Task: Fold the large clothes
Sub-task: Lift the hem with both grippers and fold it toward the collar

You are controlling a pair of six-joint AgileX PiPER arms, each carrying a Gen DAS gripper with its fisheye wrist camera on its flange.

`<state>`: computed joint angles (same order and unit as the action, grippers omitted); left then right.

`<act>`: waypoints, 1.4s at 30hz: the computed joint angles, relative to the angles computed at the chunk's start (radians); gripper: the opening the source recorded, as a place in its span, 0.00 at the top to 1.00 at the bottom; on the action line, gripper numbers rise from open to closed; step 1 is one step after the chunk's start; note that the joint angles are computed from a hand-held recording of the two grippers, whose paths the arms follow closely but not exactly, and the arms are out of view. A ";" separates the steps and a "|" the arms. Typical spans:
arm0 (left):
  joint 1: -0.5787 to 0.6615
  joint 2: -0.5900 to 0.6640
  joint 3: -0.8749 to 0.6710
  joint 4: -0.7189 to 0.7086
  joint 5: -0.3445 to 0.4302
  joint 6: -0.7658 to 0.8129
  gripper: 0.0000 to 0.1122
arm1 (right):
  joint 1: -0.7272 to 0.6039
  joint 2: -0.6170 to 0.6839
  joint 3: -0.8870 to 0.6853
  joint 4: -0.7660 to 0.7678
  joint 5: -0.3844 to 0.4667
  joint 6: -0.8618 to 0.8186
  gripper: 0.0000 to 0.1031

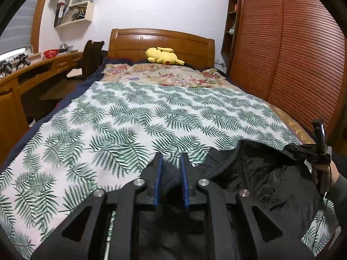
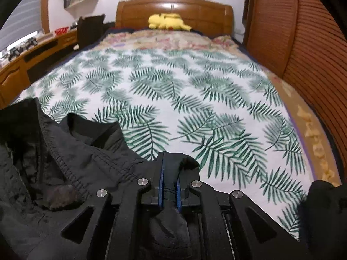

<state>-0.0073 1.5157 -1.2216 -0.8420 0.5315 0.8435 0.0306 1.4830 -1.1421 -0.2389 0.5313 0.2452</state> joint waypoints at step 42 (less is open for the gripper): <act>-0.047 -0.018 0.060 -0.050 0.077 0.110 0.60 | 0.450 0.135 -0.185 0.067 0.253 -0.060 0.73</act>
